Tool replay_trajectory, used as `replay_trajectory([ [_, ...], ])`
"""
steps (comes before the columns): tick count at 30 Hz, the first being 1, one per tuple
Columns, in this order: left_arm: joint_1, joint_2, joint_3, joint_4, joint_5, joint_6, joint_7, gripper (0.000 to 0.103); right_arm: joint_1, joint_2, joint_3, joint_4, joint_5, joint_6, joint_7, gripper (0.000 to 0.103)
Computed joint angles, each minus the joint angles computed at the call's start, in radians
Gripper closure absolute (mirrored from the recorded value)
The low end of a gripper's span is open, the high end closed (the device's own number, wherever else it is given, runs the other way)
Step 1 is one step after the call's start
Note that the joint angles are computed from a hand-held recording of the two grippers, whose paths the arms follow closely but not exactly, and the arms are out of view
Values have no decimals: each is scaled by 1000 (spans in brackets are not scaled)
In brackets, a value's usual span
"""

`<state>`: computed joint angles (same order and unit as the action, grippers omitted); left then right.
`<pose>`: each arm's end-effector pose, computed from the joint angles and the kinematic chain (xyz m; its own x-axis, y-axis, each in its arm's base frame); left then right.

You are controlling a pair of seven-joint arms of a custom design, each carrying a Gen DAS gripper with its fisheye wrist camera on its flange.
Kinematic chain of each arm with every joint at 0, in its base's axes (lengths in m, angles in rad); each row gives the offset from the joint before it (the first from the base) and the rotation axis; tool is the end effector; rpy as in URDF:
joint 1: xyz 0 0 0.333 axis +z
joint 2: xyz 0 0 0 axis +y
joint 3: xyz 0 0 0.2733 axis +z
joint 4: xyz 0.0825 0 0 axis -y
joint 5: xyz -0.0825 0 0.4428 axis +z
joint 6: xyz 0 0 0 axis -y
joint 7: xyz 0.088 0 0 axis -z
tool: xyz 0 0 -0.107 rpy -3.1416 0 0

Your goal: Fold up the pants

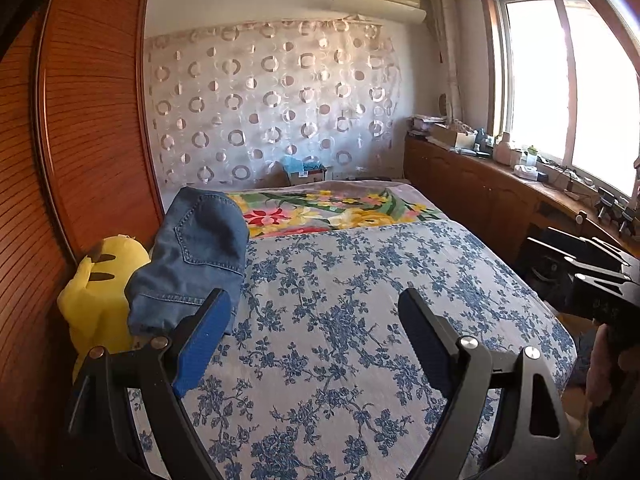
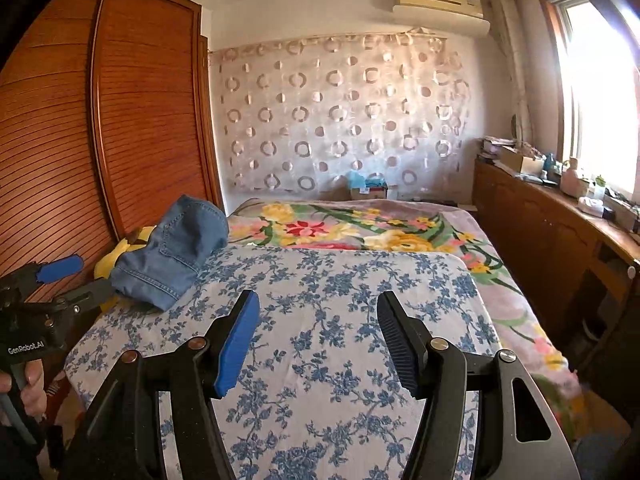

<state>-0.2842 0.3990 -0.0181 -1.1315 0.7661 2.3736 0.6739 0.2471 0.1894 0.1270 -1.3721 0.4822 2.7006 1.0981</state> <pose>0.7284 -0.2157 0.6507 0.2703 -0.9628 0.0002 -0.4569 -0.1284 -0.8802 0.6685 0.2343 0.7044 0.5370 -0.8407 -0.0693 -0.3419 -0.1418 -0.9290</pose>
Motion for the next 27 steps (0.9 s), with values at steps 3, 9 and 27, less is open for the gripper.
replay_trajectory([
  [3,-2,-10,-1,-13,1,-4,-6,17,0,-5,1,-11,-2,1,3,40],
  [9,-4,-8,-4,-6,3,-15,-9,17,1,-5,0,-13,2,-1,4,40],
  [27,-1,-16,-6,-18,7,-9,-9,17,-3,2,4,-14,17,6,-16,40],
])
